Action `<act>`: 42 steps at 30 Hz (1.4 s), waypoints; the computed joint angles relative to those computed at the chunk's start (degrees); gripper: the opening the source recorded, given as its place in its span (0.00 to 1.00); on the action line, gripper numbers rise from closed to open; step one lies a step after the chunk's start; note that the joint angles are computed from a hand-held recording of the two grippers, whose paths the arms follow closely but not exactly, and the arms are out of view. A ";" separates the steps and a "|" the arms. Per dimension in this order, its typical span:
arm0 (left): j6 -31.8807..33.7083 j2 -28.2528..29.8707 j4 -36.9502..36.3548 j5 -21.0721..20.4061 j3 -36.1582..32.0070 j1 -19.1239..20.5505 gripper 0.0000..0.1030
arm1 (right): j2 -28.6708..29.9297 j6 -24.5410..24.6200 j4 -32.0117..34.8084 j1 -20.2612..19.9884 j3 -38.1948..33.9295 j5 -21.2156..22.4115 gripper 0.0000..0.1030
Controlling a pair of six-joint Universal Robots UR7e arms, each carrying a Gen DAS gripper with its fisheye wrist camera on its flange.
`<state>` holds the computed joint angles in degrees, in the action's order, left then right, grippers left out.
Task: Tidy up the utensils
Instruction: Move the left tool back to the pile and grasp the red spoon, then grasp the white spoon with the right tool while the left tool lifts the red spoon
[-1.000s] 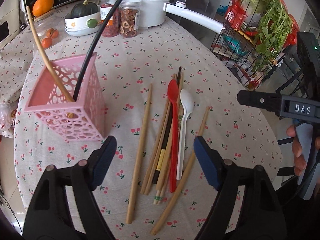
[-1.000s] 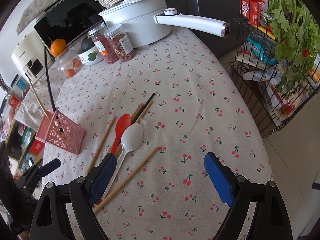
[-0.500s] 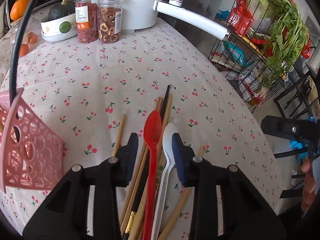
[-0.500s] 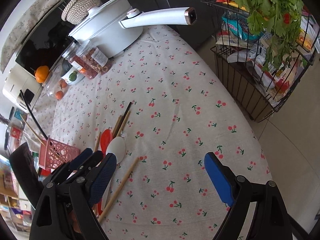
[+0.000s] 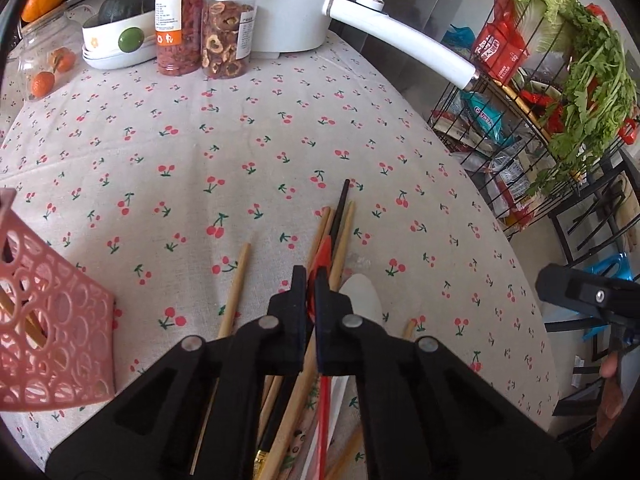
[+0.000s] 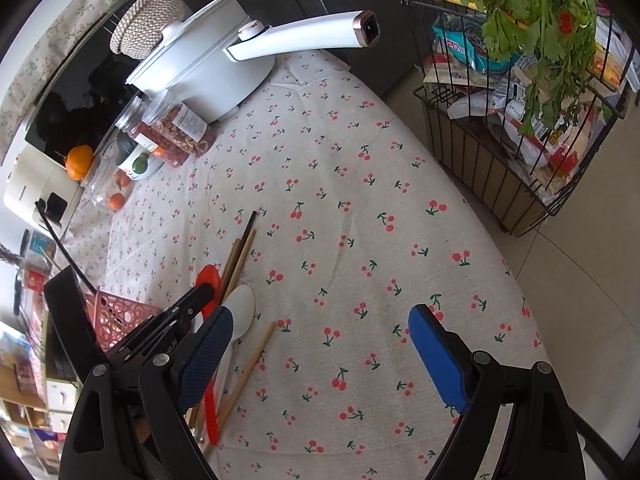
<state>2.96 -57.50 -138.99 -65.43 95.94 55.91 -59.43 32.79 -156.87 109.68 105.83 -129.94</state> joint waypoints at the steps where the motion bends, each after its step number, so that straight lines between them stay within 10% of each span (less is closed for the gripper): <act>1: 0.67 -0.73 -0.46 -0.18 0.57 -0.23 0.04 | 0.20 0.15 0.28 -0.07 -0.18 0.01 0.88; 17: 4.25 -15.58 -0.39 1.53 6.76 -2.28 0.04 | 8.12 -4.77 3.06 0.26 -6.87 6.18 0.87; 27: 4.76 -19.30 -0.73 -0.46 8.24 -0.88 0.04 | 13.70 -6.67 8.25 -0.21 -12.86 6.82 0.44; 42: 5.31 -22.41 -1.22 -0.68 9.06 -0.10 0.04 | 13.96 -9.24 4.69 1.01 -12.28 3.86 0.14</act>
<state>8.27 -79.91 -140.21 -66.11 105.01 55.81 -45.47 23.55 -152.18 110.69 93.55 -126.08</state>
